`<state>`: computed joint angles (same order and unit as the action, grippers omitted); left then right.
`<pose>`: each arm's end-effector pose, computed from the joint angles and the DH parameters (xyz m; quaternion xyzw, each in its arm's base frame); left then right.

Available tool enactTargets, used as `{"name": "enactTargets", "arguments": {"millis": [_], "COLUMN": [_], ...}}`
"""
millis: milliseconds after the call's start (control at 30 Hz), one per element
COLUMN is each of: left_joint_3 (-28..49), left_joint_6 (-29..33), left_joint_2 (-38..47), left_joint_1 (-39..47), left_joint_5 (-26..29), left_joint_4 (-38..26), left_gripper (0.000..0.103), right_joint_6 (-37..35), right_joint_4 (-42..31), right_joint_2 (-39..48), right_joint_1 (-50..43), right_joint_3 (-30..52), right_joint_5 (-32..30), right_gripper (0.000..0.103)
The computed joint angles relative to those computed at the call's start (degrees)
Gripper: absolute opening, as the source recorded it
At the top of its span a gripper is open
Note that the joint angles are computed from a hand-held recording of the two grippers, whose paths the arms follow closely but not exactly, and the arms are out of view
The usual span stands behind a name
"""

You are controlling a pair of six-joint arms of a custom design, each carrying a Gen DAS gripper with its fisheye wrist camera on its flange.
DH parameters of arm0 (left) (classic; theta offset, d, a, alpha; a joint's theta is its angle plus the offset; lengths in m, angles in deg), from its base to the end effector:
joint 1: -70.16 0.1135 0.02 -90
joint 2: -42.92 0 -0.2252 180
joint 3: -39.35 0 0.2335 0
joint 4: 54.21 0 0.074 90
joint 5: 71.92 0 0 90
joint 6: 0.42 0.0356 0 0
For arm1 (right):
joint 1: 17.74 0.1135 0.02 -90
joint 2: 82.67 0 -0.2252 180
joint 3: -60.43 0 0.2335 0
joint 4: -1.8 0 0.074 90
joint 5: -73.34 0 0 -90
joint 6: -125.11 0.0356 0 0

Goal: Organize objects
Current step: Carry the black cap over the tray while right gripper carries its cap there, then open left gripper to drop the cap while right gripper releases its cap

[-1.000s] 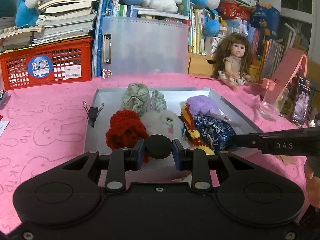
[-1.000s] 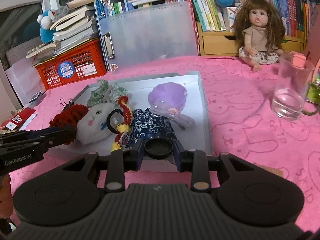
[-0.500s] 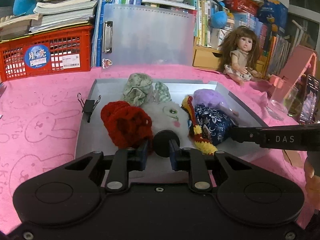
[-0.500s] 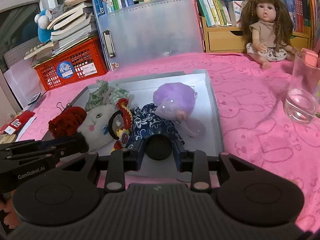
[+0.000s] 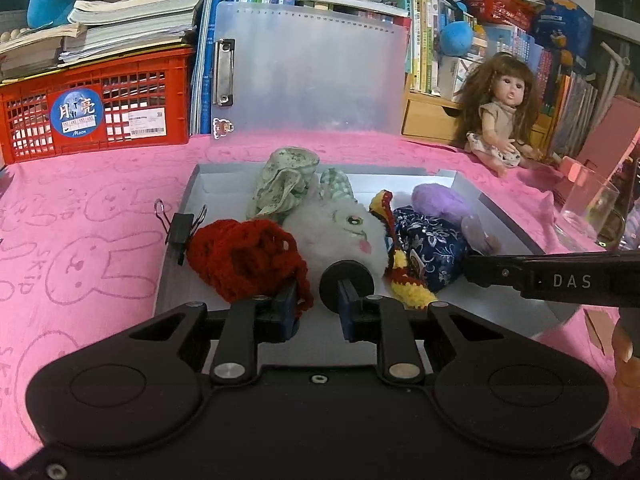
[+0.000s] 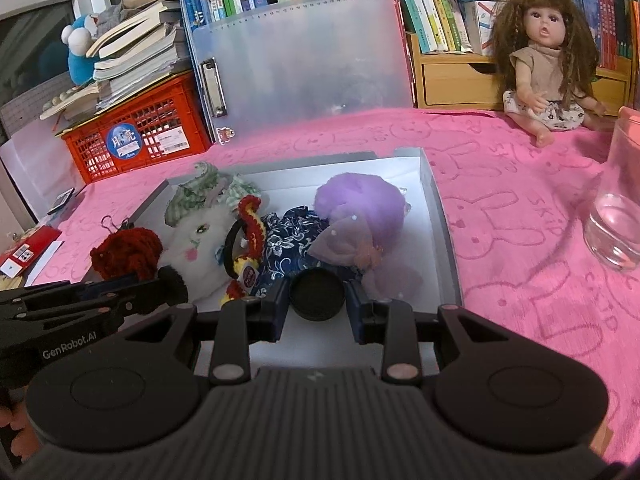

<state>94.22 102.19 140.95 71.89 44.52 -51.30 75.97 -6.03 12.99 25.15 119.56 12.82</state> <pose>0.3029 -0.0067 0.1084 0.1795 0.8701 -0.1547 0.4322 0.2353 0.1947 0.1252 0.0829 0.8930 0.0757 0.4358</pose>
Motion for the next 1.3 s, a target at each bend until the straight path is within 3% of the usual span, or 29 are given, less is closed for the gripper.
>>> {"name": "enactTargets", "arguments": {"millis": [400,533,633,767,1300], "left_joint_3": [0.16,-0.25,-1.2,-3.25,-11.68], "left_joint_6": [-0.27,-0.15,0.33,1.07,6.16], "left_joint_2": [0.19,-0.8,-2.18,-5.18,-18.89], "left_joint_1": [-0.74,-0.42,-0.02,0.74,8.57], "left_joint_5": [-0.84,-0.44,0.03,1.11,9.0], "left_joint_4": [0.25,-0.63,-0.81,-1.08,-7.14], "left_gripper": [0.022,0.028,0.034,0.037,0.05], "right_joint_6": [0.71,0.68,0.65,0.66,1.57], "right_joint_4": [1.64,1.52,1.31,1.1,0.77], "right_joint_2": [0.28,-0.98,-2.14,-3.96,-8.3], "right_joint_1": [-0.21,0.38,0.98,2.04,9.8], "right_joint_3": [-1.8,-2.57,-3.36,-4.57,-7.53], "right_joint_5": [-0.27,0.56,1.29,2.4,6.73], "right_gripper": [0.04,0.04,0.046,0.055,0.063]}}
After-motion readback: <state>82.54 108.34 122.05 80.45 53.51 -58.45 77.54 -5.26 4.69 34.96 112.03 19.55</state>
